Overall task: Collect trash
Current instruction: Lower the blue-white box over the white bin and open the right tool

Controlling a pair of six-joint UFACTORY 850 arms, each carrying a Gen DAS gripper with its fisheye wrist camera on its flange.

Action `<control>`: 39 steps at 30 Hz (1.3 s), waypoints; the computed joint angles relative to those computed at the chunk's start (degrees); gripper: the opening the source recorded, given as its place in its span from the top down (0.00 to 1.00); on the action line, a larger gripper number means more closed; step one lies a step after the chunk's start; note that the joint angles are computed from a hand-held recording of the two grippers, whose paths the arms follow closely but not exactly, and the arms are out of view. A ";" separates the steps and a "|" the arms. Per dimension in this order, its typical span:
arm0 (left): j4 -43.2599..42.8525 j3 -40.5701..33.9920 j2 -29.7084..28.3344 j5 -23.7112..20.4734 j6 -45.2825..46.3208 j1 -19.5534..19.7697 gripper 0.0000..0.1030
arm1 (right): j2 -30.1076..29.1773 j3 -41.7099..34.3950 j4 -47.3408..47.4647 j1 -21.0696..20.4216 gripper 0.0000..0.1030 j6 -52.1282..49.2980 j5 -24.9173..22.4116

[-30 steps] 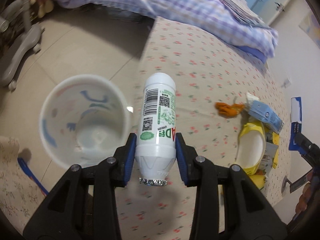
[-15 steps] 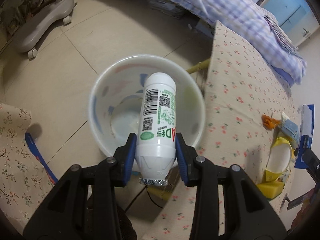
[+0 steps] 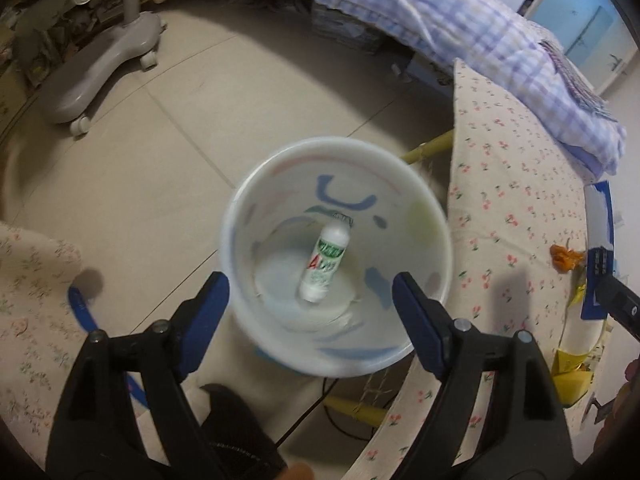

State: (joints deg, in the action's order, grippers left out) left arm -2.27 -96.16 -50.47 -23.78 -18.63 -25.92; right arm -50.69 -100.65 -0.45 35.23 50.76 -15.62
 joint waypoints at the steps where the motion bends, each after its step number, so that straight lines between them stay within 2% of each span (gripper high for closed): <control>1: 0.69 0.45 0.27 -0.28 -0.92 0.12 0.18 | -0.46 -0.70 0.47 0.03 0.37 -0.58 -0.31; 6: 5.76 3.99 2.71 -0.26 -7.40 1.00 0.12 | -4.57 -7.19 3.34 0.62 0.37 -4.89 -2.96; 11: 17.85 6.93 4.78 -0.93 -19.06 1.70 0.09 | -9.64 -14.87 7.15 1.02 0.37 -9.68 -5.22; 17: 19.88 8.97 5.74 -1.18 -21.46 2.94 0.09 | -17.79 -27.81 10.42 1.73 0.37 -13.94 -9.88; 21: 21.50 10.30 6.38 -1.21 -22.62 3.46 0.09 | -21.40 -33.70 11.60 2.12 0.36 -16.16 -10.85; 23: 21.04 10.73 6.59 -1.05 -22.34 3.81 0.09 | -21.45 -33.61 11.34 2.34 0.35 -16.63 -8.94; 24: 20.49 10.85 6.70 -1.09 -21.85 3.99 0.09 | -21.07 -32.89 11.55 2.37 0.25 -16.98 -7.59; 25: 19.90 10.92 6.70 -1.10 -21.44 4.13 0.09 | -20.36 -31.65 11.05 2.39 0.10 -16.35 -5.95; 26: 19.50 10.90 6.69 -1.19 -21.17 4.15 0.09 | -19.51 -30.07 10.41 2.36 0.07 -15.61 -4.74; 34: 16.94 10.71 6.64 -1.24 -19.00 3.68 0.09 | -11.16 -17.06 0.79 1.89 0.07 -4.32 1.73; 39: 14.36 9.89 6.47 -1.23 -16.00 2.72 0.09 | -5.77 -10.10 -14.58 2.14 0.07 8.80 0.74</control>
State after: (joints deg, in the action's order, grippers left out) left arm 12.09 -86.27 -44.00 -25.02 -34.63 -23.20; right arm -56.45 -110.75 -15.03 37.37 59.56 -14.88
